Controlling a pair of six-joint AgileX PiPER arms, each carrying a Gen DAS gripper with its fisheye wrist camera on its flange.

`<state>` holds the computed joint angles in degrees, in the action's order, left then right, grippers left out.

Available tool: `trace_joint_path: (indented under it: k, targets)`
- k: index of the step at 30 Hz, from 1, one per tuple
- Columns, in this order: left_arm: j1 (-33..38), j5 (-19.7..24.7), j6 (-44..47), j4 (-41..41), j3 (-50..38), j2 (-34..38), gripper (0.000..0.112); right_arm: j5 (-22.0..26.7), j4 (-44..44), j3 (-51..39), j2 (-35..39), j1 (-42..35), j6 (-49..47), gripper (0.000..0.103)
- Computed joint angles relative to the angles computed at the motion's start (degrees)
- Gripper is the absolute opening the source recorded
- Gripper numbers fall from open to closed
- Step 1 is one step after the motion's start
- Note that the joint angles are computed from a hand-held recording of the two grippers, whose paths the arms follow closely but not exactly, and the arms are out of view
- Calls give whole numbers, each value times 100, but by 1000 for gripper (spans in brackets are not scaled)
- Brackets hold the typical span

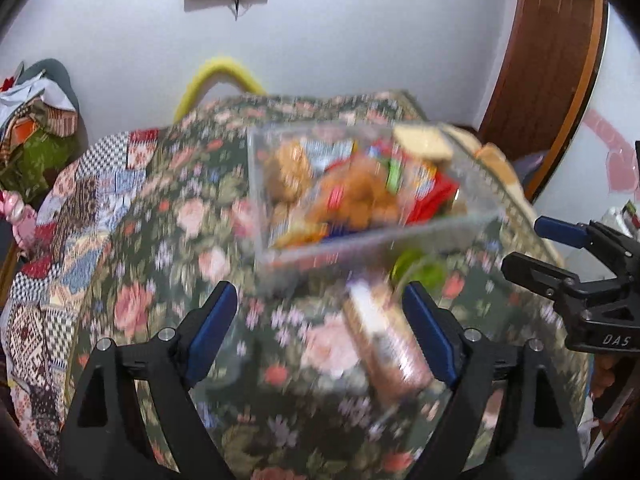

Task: Organize snacks
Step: 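Grasp the biscuit pack with the left tool while the right tool grasps the green jelly cup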

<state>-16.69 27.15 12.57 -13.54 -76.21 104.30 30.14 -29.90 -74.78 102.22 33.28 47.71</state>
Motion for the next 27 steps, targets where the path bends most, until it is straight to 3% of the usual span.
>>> trace_joint_path:
  k: [11,17,24,25,26,27]
  targets:
    - [135,-293,320,-225,565,242,85,145,986,-739,1024,-125,-987,83]
    - [266,-222,547,-592,394,451,85,232,1947,-1237,1492,-303,-1861,83]
    - [299,-105,779,-870,231,634,85,126,2088,-1423,1721,-352,-1999,81]
    - [313,-5,880,-1032,175,684,85,-32,2458,-1320,1679,-431,-2294,73]
    - [318,56,909,-1088,123,719,85,-121,2820,-1219,1611,-493,-2588,59]
    - [300,78,914,-1134,98,734,85,-111,2969,-1189,1595,-517,-2711,56]
